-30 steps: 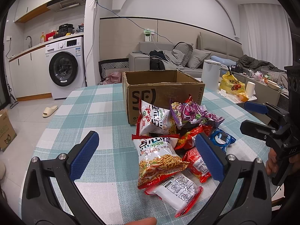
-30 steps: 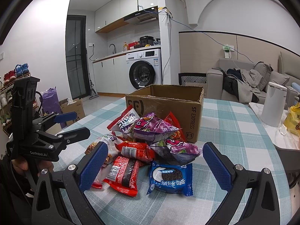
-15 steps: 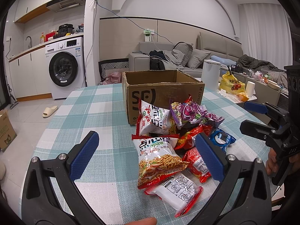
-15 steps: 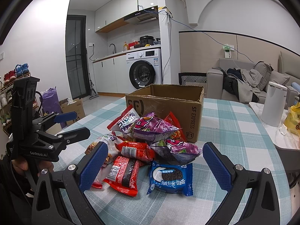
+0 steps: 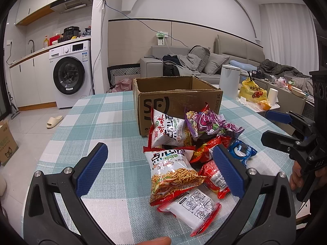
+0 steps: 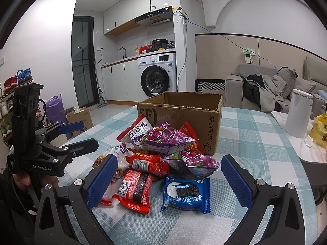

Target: Organize snacks

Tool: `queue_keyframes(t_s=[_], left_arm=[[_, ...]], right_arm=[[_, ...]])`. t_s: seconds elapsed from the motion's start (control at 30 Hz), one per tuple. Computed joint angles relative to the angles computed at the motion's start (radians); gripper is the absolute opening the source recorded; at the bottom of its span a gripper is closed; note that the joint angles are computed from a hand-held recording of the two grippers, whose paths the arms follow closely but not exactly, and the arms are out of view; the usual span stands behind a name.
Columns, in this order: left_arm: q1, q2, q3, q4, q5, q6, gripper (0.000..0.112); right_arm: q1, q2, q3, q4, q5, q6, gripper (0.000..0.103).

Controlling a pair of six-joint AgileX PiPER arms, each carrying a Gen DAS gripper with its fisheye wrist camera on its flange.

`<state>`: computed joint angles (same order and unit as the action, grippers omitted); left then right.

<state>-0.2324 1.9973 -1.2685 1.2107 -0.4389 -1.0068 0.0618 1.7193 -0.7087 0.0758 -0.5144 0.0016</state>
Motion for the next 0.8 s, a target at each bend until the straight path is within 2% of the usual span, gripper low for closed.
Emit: queue_keyframes(t_s=[0.5, 0.8], left_arm=[[-0.002, -0.003, 0.003, 0.0, 0.003, -0.001, 0.103], [-0.002, -0.004, 0.01, -0.022, 0.004, 0.022, 0.103]], right_arm=[[0.0, 0.005, -0.005, 0.004, 0.001, -0.004, 0.103], [0.024, 0.002, 0.004, 0.109, -0.006, -0.084, 0.103]])
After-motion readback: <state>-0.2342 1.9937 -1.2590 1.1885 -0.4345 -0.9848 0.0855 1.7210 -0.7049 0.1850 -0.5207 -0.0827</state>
